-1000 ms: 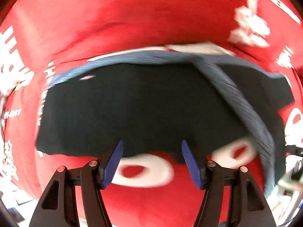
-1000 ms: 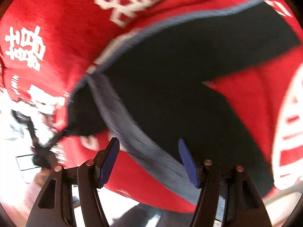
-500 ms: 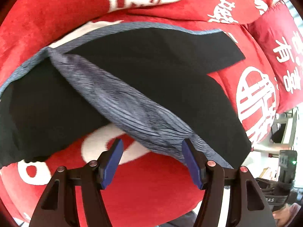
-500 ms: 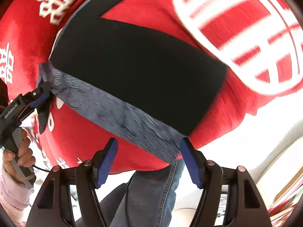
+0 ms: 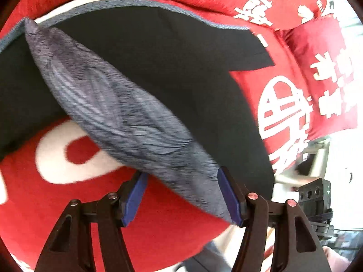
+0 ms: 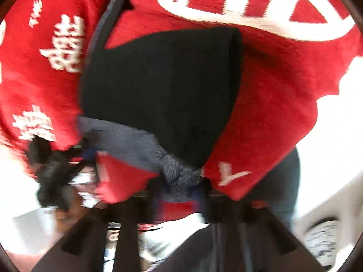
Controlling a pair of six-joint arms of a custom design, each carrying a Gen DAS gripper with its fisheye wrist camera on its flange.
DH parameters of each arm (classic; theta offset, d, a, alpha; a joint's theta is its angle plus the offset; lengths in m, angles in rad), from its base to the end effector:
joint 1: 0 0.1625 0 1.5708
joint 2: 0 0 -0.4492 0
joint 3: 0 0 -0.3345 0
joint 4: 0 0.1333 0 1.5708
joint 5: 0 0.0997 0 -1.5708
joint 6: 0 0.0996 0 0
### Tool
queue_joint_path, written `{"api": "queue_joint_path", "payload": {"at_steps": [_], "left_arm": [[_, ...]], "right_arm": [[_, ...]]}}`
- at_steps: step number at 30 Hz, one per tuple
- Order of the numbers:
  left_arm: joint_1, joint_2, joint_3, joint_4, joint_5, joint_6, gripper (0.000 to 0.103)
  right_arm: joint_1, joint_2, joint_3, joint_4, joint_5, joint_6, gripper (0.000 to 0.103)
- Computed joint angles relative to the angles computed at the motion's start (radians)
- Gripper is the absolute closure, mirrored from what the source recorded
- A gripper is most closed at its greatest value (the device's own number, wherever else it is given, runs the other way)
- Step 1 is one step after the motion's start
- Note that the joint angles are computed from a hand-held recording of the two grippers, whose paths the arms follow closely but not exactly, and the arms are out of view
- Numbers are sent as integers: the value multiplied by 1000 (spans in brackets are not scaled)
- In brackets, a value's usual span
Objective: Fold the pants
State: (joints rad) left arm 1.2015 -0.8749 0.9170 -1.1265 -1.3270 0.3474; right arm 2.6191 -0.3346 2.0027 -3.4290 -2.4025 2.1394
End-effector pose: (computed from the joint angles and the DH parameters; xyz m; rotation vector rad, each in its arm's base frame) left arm -0.0934 -0.6771 0.3611 1.0671 2.6053 0.6944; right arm 0.4651 -0.1990 -0.0699 1.4971 2.2475 -1.1853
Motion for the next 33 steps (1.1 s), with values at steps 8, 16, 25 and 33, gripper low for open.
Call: {"api": "queue_joint_path", "payload": {"at_steps": [8,16,25,33], "left_arm": [[-43,30,-70,0,-73,-48,49],[-132,154,-137,-229,-107,-115,49],[-168,281,-196,-383,85,-101,48],[-171,320,-303,-367,145,-74,32]], "right_arm": [[-36,-167,99,-199,-25,-364,87],[-190,-450,275,-303,11,-716,87],[-532,-670,332,-132,229,-975,82],[-579,-728,292,47,181,-1007,32]]}}
